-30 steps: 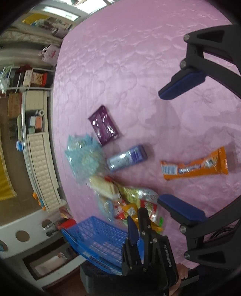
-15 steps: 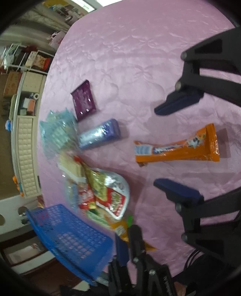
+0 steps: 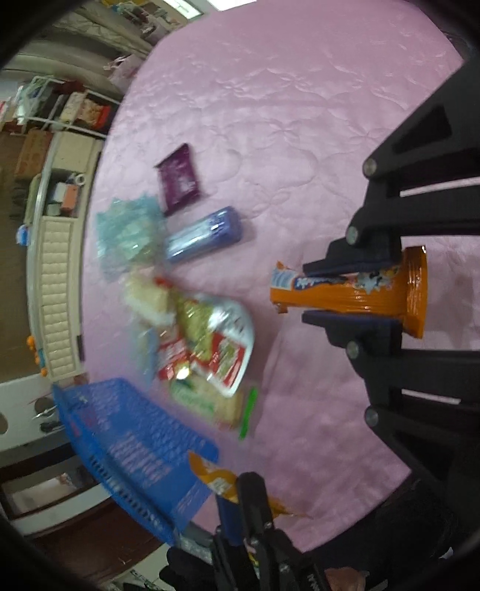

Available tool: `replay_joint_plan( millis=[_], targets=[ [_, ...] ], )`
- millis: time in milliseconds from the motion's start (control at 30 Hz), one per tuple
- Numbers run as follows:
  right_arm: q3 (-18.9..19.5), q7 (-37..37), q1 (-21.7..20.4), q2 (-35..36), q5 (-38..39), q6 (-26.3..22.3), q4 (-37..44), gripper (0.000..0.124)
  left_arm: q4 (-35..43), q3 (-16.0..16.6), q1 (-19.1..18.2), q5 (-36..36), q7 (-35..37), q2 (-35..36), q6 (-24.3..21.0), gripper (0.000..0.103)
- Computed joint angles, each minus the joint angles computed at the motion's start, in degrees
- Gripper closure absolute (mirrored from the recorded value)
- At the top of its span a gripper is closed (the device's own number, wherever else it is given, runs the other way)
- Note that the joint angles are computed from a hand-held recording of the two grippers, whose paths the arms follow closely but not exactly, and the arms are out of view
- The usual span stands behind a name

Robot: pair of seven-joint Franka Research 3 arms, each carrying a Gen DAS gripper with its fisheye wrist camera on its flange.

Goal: Organize snacks
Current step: 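Carry the jelly pouch and candy bar over the blue basket and release both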

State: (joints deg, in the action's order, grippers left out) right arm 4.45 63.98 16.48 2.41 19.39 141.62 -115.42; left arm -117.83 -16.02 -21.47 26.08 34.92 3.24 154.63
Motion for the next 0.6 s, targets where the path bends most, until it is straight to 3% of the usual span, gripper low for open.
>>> replay_joint_plan(
  millis=[267,600],
  targets=[
    [0.9,-3.0,1.4,-2.1,4.2,0.2,3.0,0.102,-4.1,-0.2,1.5,4.7,-4.1,-7.2,-0.6,0.079],
    [3.1,-6.4,4.0,4.7,9.0,-1.2,17.7,0.102,-6.3,0.8,6.3,4.5,-2.2,-14.8,-2.8,0.079]
  ],
)
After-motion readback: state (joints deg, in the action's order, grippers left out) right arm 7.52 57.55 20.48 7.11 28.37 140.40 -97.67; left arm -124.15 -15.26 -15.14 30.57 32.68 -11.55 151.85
